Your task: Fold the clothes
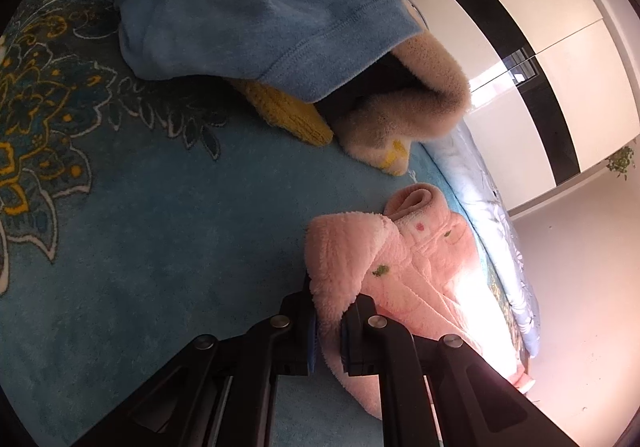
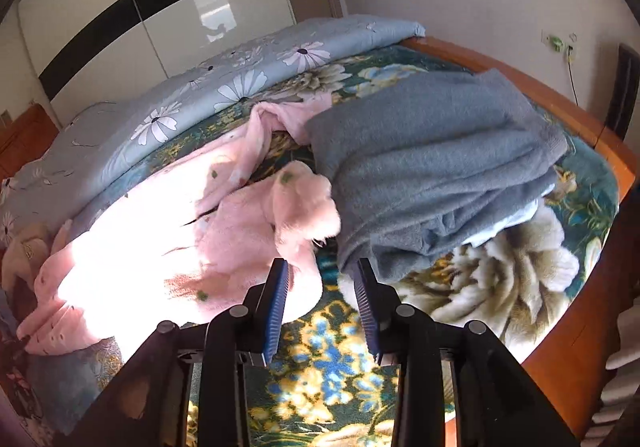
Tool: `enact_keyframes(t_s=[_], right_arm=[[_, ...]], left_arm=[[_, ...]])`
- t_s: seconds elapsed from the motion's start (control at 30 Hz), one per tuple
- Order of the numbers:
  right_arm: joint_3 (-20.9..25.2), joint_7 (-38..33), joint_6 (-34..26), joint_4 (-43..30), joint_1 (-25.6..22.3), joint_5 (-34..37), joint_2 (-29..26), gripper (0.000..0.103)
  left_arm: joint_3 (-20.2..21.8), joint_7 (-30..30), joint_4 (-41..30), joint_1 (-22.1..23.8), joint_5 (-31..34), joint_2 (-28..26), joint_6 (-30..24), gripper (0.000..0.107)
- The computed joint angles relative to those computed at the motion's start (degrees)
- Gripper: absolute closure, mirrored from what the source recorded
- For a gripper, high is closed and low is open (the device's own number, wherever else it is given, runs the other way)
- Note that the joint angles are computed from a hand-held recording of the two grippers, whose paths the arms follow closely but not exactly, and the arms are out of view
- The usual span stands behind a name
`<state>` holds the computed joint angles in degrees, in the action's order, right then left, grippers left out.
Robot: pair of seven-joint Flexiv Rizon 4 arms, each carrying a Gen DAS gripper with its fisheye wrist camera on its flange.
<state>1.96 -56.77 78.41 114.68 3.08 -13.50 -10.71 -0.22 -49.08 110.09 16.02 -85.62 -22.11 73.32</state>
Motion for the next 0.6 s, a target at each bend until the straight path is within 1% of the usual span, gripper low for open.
enact_keyframes(t_s=[0.03, 0.1, 0.17, 0.2, 0.27, 0.33, 0.43, 0.5, 0.53, 0.57, 0.6], right_arm=[[3.1, -4.6, -1.2, -3.5, -1.3, 5.3, -1.7, 0.066], [8.7, -12.0, -4.7, -12.2, -3.7, 15.8, -6.8, 0.062], [10.1, -13.4, -9.5, -20.4, -3.5, 20.1, -12.7, 0.061], [9.4, -12.3, -12.5, -24.1, -2.5, 20.3, -15.6, 0.061], [5.0, -6.1, -18.2, -29.2, 1.2, 16.7, -20.2, 0.061], [2.5, -0.7, -22.6, -33.2, 2.8, 14.8, -23.8, 0.061], [2.4, 3.0, -23.9, -36.8, 2.6, 14.8, -26.9, 0.061], [1.5, 4.3, -24.9, -38.0, 3.2, 12.9, -27.8, 0.061], [1.0, 5.1, -25.8, -38.4, 3.6, 11.7, -28.0, 0.064], [0.5, 5.9, -26.9, -38.7, 4.0, 10.6, -28.1, 0.082], [0.1, 6.6, -27.9, -38.9, 4.3, 9.5, -28.2, 0.091]], left_arm=[[0.0, 0.0, -0.2, -0.3, 0.4, -0.2, 0.6, 0.098], [-0.2, 0.7, 0.0, -0.4, 0.5, -0.4, 1.3, 0.098], [-0.3, 3.0, 0.7, -0.2, -1.3, -0.3, 1.2, 0.097], [-0.2, 3.3, 0.7, -0.1, -1.8, -0.3, 0.9, 0.097], [0.0, 3.8, 0.8, -0.1, -1.9, -0.3, 0.1, 0.096], [0.3, 4.2, 0.7, 0.0, -1.1, -0.4, -0.4, 0.095], [0.3, 4.0, 0.3, 0.3, 0.4, -1.2, -0.8, 0.095], [0.1, 3.6, 0.0, 0.7, 1.0, -1.8, -0.9, 0.095], [-0.1, 3.4, -0.1, 0.8, 1.1, -2.0, -1.0, 0.095], [-0.2, 3.2, -0.2, 1.0, 1.0, -2.2, -1.0, 0.095], [-0.4, 3.2, -0.2, 1.1, 0.7, -2.1, -1.0, 0.095]])
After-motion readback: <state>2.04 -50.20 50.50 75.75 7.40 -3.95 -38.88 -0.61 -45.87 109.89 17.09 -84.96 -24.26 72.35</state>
